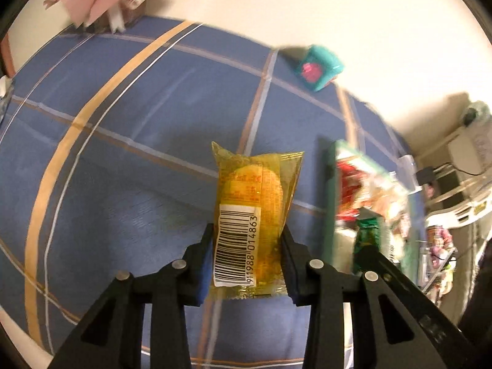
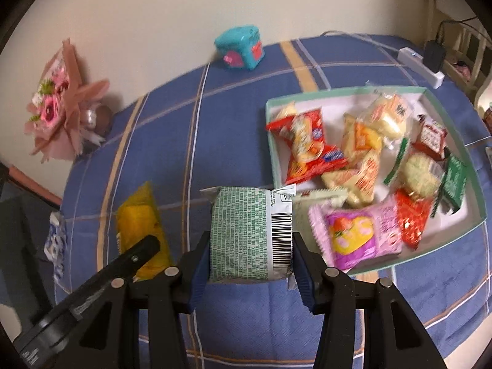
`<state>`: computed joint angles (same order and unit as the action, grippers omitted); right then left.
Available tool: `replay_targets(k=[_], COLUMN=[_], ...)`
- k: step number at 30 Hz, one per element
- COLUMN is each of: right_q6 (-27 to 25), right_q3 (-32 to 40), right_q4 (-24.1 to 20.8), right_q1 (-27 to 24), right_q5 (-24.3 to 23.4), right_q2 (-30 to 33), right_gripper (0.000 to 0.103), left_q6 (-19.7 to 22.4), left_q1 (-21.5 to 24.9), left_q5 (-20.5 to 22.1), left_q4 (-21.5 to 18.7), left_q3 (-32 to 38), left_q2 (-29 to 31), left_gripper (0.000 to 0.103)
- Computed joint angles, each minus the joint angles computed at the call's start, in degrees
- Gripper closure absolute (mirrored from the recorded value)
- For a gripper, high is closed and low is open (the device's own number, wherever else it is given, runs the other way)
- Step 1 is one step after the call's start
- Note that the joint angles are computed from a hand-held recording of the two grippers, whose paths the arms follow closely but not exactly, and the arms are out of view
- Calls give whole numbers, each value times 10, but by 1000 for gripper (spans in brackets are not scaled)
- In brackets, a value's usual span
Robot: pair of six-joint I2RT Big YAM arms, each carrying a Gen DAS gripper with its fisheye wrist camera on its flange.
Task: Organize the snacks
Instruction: 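Carry both packets over the tray, lower them in and open both tools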
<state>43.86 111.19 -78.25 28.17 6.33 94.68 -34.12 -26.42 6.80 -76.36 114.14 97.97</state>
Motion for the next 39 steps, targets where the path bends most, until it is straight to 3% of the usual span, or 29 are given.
replay_targets(k=[5, 9, 20, 26, 31, 39], right_q6=[15, 45, 96, 106, 105, 95], right_q3=[-9, -22, -71, -86, -86, -88], right_q4=[14, -1, -18, -16, -23, -29], right_q1=[-14, -37, -101, -119, -127, -130], right_q5=[46, 82, 77, 77, 74, 64], right_q2=[-19, -35, -60, -66, -59, -48], right_gripper=[51, 51, 51, 51, 51, 51], left_q6=[16, 35, 107, 119, 112, 88], left_q1=[-33, -57, -118, -123, -118, -106], left_q5=[-13, -24, -40, -36, -13, 41], left_q4=[0, -13, -96, -128, -129, -98], left_q3=[59, 114, 305, 396, 420, 359], left_q2=[30, 65, 187, 248, 272, 252], left_gripper=[63, 63, 63, 63, 63, 63])
